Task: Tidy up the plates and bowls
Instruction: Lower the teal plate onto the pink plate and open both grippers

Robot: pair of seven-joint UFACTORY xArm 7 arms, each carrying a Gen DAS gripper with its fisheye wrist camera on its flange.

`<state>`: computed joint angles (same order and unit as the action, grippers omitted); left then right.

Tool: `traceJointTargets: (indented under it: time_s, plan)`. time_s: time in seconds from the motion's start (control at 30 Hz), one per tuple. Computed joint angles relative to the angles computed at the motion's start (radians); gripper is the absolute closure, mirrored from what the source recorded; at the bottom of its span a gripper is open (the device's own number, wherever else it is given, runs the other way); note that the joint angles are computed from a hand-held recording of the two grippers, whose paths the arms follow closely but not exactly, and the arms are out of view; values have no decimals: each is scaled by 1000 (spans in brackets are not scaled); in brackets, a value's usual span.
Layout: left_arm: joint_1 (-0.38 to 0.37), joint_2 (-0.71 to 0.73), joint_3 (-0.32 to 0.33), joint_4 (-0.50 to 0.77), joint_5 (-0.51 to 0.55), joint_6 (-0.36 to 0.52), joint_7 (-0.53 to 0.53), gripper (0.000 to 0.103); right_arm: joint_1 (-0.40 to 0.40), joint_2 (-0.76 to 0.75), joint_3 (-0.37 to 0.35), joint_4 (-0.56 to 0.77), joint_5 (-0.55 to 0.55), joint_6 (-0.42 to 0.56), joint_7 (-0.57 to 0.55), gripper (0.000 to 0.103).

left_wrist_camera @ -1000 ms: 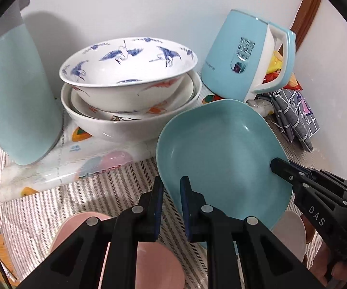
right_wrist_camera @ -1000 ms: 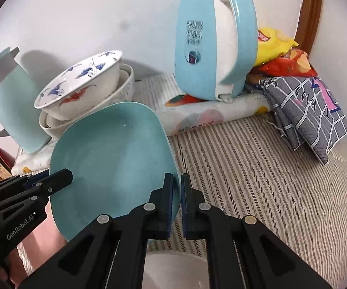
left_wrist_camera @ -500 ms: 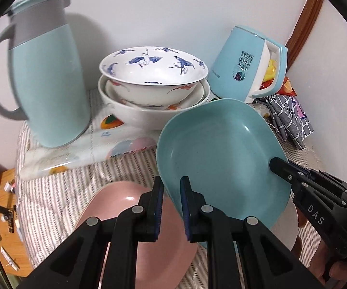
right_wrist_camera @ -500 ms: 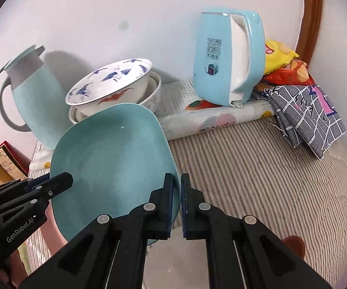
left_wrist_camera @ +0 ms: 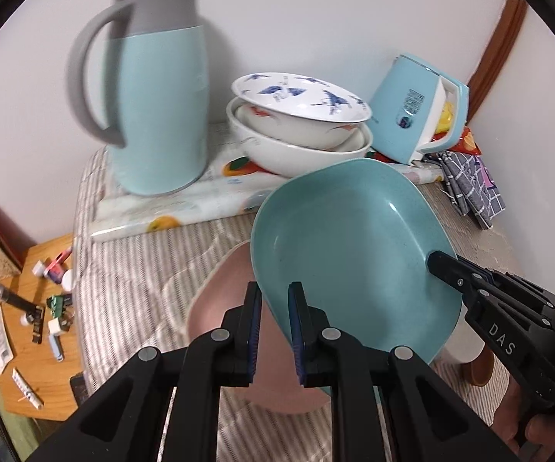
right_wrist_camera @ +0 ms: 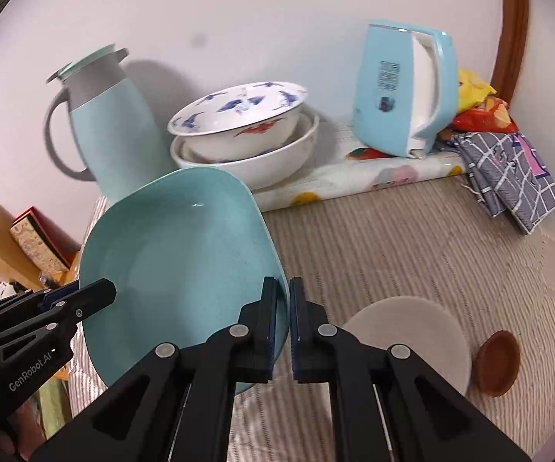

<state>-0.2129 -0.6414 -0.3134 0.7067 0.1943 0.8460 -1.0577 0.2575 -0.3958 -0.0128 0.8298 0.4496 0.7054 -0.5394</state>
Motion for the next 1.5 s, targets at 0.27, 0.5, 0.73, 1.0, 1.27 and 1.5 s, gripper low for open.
traceJointTargets:
  time_s: [0.27,0.5,0.73,1.0,1.27,1.5]
  plan:
    - [-14,-99,12,-97,-41,19,-17,89,32,-19,24,-49,-1,-5,12,96]
    - [-18,-122,15,-150,-63,9,-24,89,53,11,28,-66,12,-18,-2,96]
    - [-21,-109,22,-186,-84,-24,-38,89,57,52,27,-65,33,-24,-33,96]
    - [-32,-101,25,-189,-94,-18,-37,86,60,91,40,-51,57,-61,-62,94]
    - [-53,-115,30,-198,-120,-25,-37,84,49,78,35,-54,85,-49,-76,92]
    - [-62,-140,15,-199,-126,-4,-50,80,51,27,25,-90,90,-79,-72,66]
